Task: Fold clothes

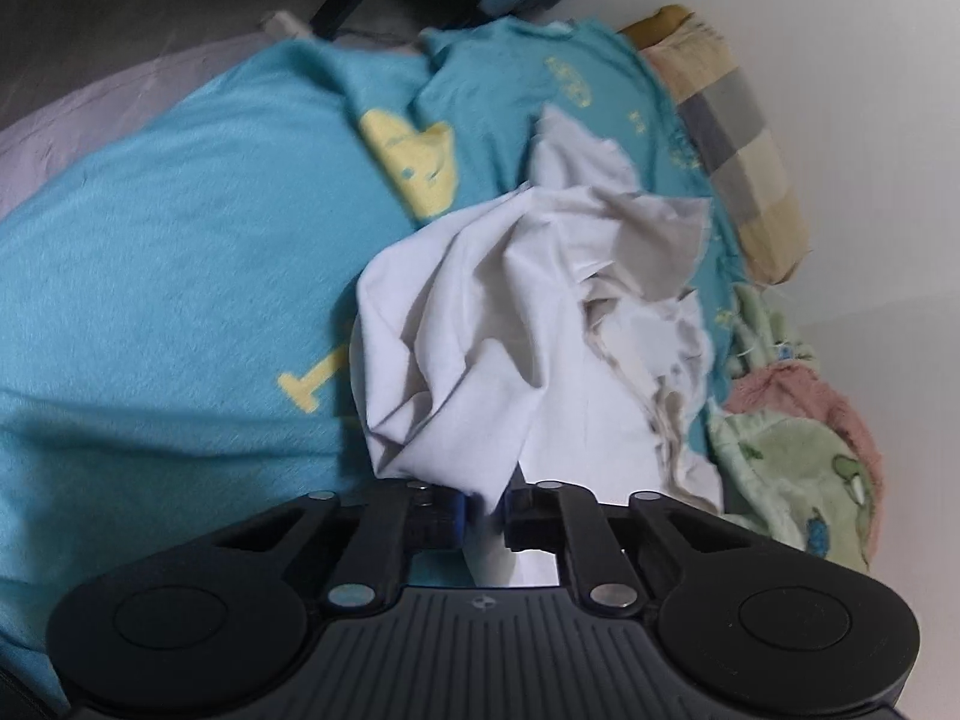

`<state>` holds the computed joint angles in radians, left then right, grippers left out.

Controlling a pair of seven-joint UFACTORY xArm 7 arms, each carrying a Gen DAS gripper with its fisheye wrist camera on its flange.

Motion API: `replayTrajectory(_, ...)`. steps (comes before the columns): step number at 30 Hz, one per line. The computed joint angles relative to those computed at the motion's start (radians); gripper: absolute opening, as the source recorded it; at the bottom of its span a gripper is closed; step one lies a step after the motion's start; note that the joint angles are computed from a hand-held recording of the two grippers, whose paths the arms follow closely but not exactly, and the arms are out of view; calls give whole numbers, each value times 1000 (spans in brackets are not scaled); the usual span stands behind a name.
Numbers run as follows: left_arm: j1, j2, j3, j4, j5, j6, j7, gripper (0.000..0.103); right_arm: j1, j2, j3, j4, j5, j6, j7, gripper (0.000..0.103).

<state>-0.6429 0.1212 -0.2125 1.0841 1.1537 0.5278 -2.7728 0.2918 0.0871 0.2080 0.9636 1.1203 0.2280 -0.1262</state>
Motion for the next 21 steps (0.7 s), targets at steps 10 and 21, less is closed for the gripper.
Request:
replayTrajectory(10,-37,-131,-116,110,-34,255,238,7,45,-244,-72,-67,-16,12,-37,6)
replayTrajectory(21,-204,-147,-272,238,-104,574,220,7,83,-769,-142,-445,-211,137,194,6)
